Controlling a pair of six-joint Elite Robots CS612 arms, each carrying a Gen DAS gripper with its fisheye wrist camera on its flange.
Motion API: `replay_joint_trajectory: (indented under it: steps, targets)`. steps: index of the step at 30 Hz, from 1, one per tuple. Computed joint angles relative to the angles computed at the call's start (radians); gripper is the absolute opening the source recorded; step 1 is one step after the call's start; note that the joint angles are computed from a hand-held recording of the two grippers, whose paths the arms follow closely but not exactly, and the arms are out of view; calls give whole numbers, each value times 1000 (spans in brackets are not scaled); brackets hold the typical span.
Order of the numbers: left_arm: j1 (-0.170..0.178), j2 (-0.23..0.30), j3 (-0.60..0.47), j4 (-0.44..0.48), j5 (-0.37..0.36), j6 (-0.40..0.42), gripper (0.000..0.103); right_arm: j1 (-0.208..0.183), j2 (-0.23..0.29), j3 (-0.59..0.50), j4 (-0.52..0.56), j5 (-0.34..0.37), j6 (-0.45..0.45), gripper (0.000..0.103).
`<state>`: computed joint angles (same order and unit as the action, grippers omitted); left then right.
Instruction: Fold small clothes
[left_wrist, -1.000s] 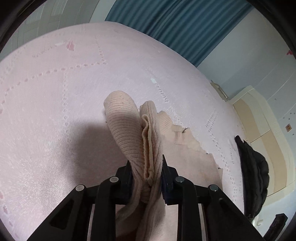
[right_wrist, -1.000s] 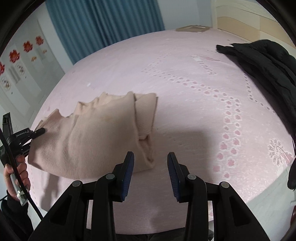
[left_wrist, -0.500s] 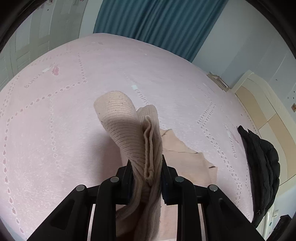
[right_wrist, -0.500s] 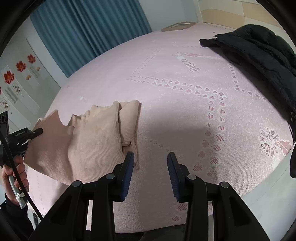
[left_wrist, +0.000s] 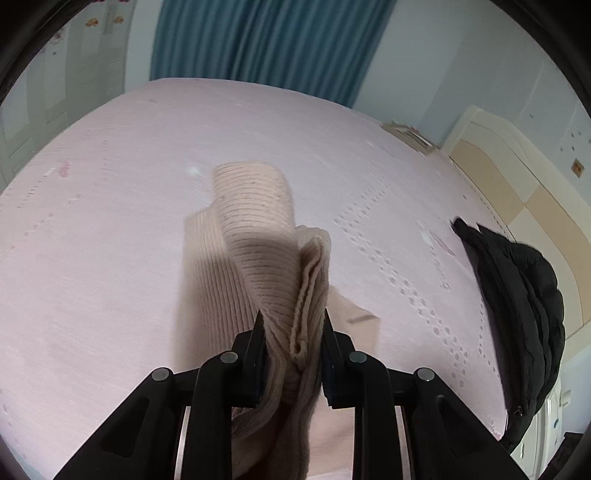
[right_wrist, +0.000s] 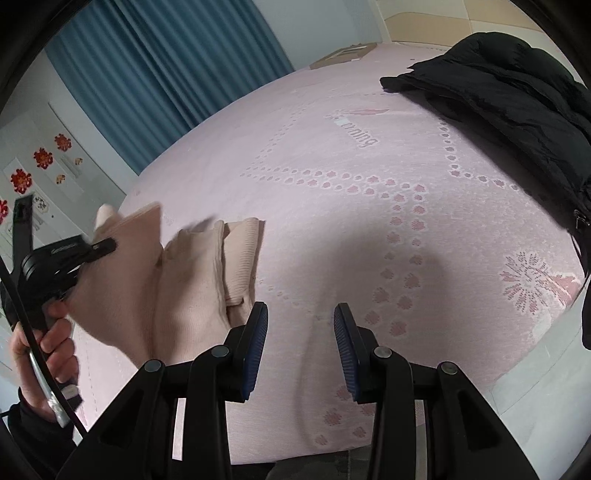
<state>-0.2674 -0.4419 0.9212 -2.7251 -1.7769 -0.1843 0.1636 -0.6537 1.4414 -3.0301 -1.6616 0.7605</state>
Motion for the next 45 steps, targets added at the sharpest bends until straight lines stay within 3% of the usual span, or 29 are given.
replay_joint_trajectory:
  steps: [4,8,11,14,21,26,27,28,30,34,41,44,45]
  targets:
    - [-38,13,11,35,-16,9,22,-3,-7,12,17,-5,-12,38]
    - [-53,44,-25,145,-78,24,27,-5,-15,26,25,-14,-32,38]
    - [-36,58,-43,159,-201,30,43,-9,-13,34,2,5,-43,38]
    - [-12,59,-59,154,-320,59,45,-12,-3,18,-2,27,-58,38]
    - [37,24,-11,27,-240,67,53,-14,64,-101,-59,169,-103,38]
    - [72,7,23,21,-167,108,56,-5,155,-246,-62,255,-103,42]
    - [82,2,36,22,-157,112,56,-3,171,-273,-31,265,-101,41]
    - [87,4,35,26,-157,111,56,-1,188,-307,15,269,-108,32]
    - [104,4,46,34,-166,97,56,8,206,-349,101,232,-154,9]
    - [127,18,44,39,-212,55,56,18,199,-334,138,170,-267,5]
    - [139,48,18,55,-250,25,56,26,196,-322,238,97,-277,5]
    - [143,51,13,59,-256,44,56,21,191,-327,192,98,-270,15]
    - [144,53,8,59,-254,54,56,19,194,-335,182,95,-266,26]
